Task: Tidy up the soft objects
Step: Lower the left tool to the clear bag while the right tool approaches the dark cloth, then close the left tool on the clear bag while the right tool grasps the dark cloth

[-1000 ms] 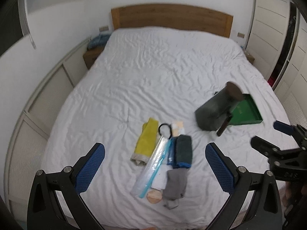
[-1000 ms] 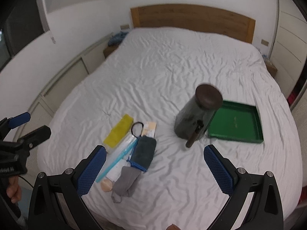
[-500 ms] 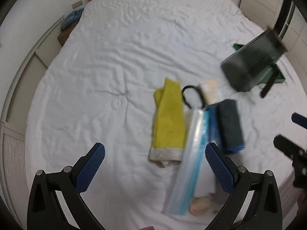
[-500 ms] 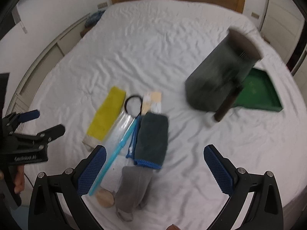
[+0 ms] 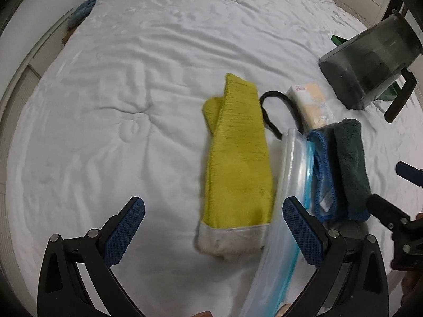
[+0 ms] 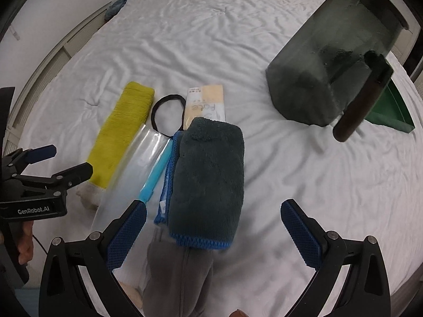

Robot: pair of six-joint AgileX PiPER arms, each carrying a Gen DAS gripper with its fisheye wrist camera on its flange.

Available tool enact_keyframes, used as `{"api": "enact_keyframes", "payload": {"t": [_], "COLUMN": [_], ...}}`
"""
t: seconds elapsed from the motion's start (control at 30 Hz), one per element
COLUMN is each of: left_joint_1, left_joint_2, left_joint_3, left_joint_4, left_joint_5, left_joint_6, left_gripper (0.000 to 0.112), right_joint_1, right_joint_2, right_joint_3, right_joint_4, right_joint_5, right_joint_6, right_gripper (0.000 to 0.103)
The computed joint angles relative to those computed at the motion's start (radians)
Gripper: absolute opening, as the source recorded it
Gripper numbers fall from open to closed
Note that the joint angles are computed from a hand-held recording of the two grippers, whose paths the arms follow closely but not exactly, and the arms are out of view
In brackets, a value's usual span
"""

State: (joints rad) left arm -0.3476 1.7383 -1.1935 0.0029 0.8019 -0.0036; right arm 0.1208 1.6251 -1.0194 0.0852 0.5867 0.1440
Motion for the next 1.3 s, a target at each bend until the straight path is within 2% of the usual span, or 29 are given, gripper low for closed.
{"api": "enact_keyframes", "payload": {"t": [0.13, 0.27, 0.33, 0.43, 0.53, 0.7, 0.9, 0.97, 1.23, 1.3], "left_joint_1": [0.007, -0.026, -0.036, -0.037, -0.055, -0.084, -0.11, -0.104, -0.021, -0.004], "left_joint_2": [-0.08, -0.163, -0.179, -0.177, -0.169, -0.118, -0.044, -0.041, -0.04, -0.035], "left_joint_3": [0.073, 0.164, 0.197, 0.237, 0.273, 0.286, 0.271, 0.268, 0.247, 0.238], "left_joint_4": [-0.078, -0.051, -0.059, -0.104, -0.12, -0.109, -0.092, -0.106, -0.234, -0.259], "left_joint_5": [0.006, 0.027, 0.042, 0.047, 0.018, -0.041, -0.077, -0.079, -0.043, -0.031], "left_joint_6": [0.081, 0.058, 0.049, 0.056, 0.054, 0.038, 0.018, 0.03, 0.171, 0.204], "left_gripper": [0.102, 0.102, 0.097, 0.093, 0.091, 0.088, 0.082, 0.078, 0.043, 0.036], "right_joint_1": [0.005, -0.004, -0.008, -0.008, -0.008, 0.001, 0.022, 0.026, 0.047, 0.048], "right_joint_2": [0.019, 0.031, 0.048, 0.066, 0.078, 0.107, 0.156, 0.174, 0.242, 0.262], "right_joint_3": [0.003, 0.011, 0.007, 0.002, 0.003, 0.014, 0.011, 0.002, -0.054, -0.069], "right_joint_4": [-0.021, -0.001, 0.012, 0.024, 0.032, 0.032, 0.01, 0.005, -0.016, -0.021], "right_joint_5": [-0.012, -0.015, -0.024, -0.034, -0.046, -0.092, -0.127, -0.132, -0.132, -0.125], "right_joint_6": [0.011, -0.024, -0.043, -0.055, -0.072, -0.071, -0.04, -0.03, 0.005, 0.014], "right_gripper": [0.103, 0.103, 0.103, 0.102, 0.102, 0.102, 0.1, 0.096, 0.089, 0.084]}}
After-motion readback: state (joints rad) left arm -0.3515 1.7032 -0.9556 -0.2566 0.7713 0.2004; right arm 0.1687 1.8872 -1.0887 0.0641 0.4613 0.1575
